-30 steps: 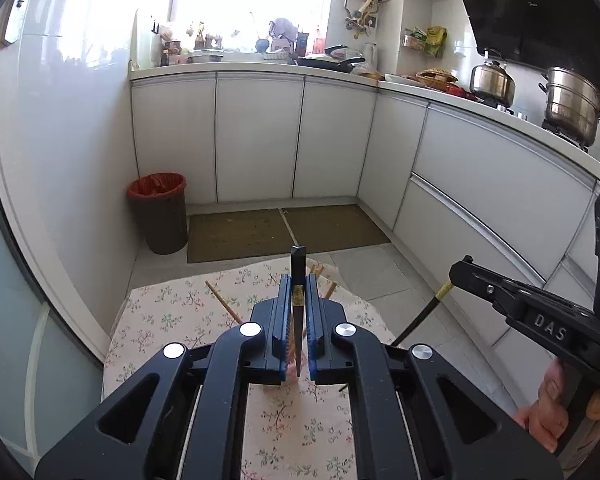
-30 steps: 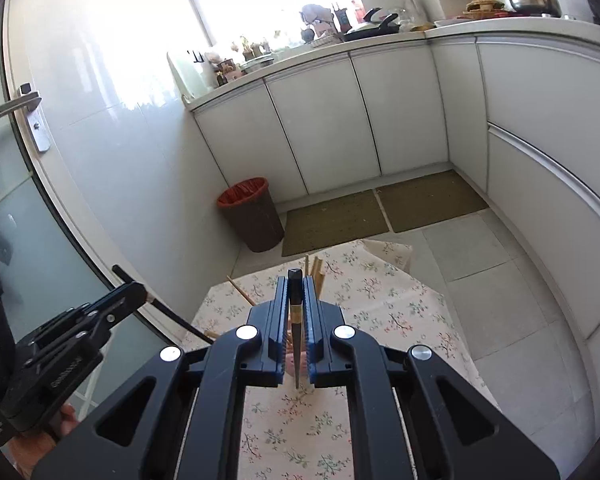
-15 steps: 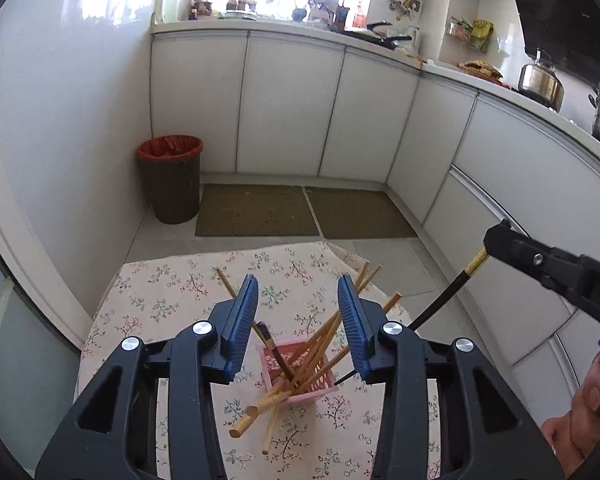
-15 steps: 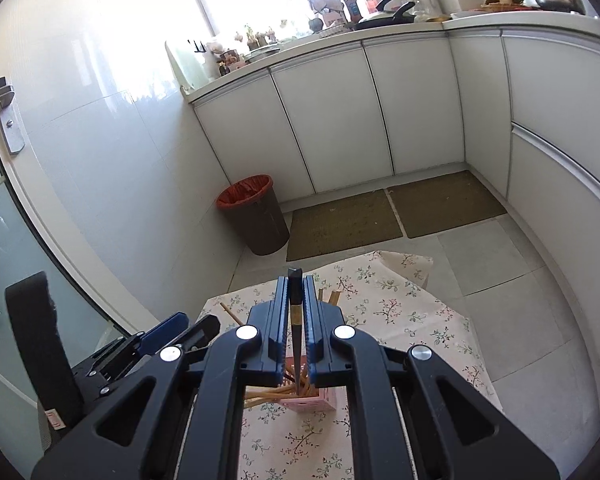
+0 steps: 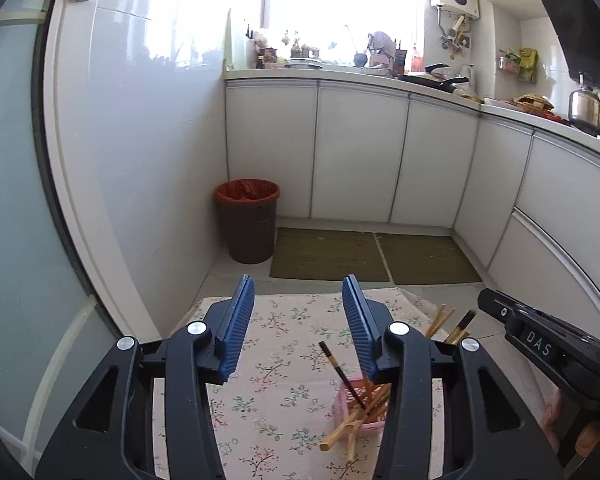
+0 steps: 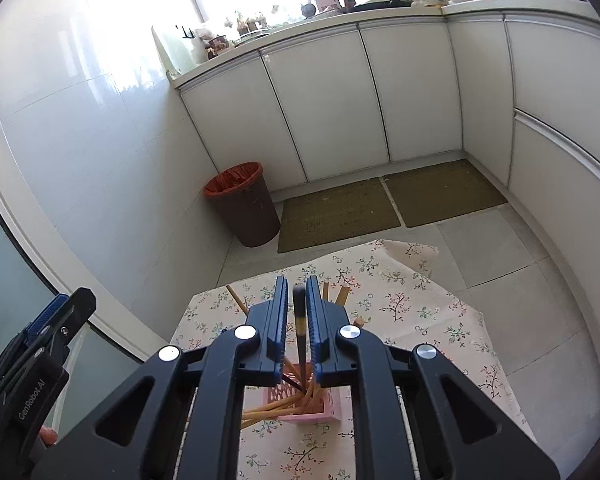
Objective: Organize utensils
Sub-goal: 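Carry both black chopsticks over the pink holder and open both tools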
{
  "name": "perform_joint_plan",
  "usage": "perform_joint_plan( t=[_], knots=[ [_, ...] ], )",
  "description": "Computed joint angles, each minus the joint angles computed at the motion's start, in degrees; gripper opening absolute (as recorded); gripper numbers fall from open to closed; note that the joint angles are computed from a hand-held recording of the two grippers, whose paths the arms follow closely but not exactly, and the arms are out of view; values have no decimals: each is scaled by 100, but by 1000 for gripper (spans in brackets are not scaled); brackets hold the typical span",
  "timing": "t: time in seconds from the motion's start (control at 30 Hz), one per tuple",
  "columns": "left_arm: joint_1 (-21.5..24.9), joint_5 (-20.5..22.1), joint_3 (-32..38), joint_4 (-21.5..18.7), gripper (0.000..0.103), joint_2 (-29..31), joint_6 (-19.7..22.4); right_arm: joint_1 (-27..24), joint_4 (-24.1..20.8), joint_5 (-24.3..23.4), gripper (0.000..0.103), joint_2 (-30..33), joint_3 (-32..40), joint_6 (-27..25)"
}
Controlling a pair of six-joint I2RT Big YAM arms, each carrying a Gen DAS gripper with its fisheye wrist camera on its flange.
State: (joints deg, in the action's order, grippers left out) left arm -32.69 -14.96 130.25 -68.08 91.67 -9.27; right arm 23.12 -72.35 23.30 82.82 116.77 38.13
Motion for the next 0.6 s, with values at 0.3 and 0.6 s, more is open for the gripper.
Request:
perform_joint_plan(
  t=[0.3, 0.6],
  knots=[
    [-94, -265, -492, 20, 56, -484, -72, 401, -148, 870, 43, -394, -153, -74],
    [-532, -666, -1163, -34, 74, -1149, -69, 1185, -955, 1818, 64, -1124, -879, 569]
  ],
)
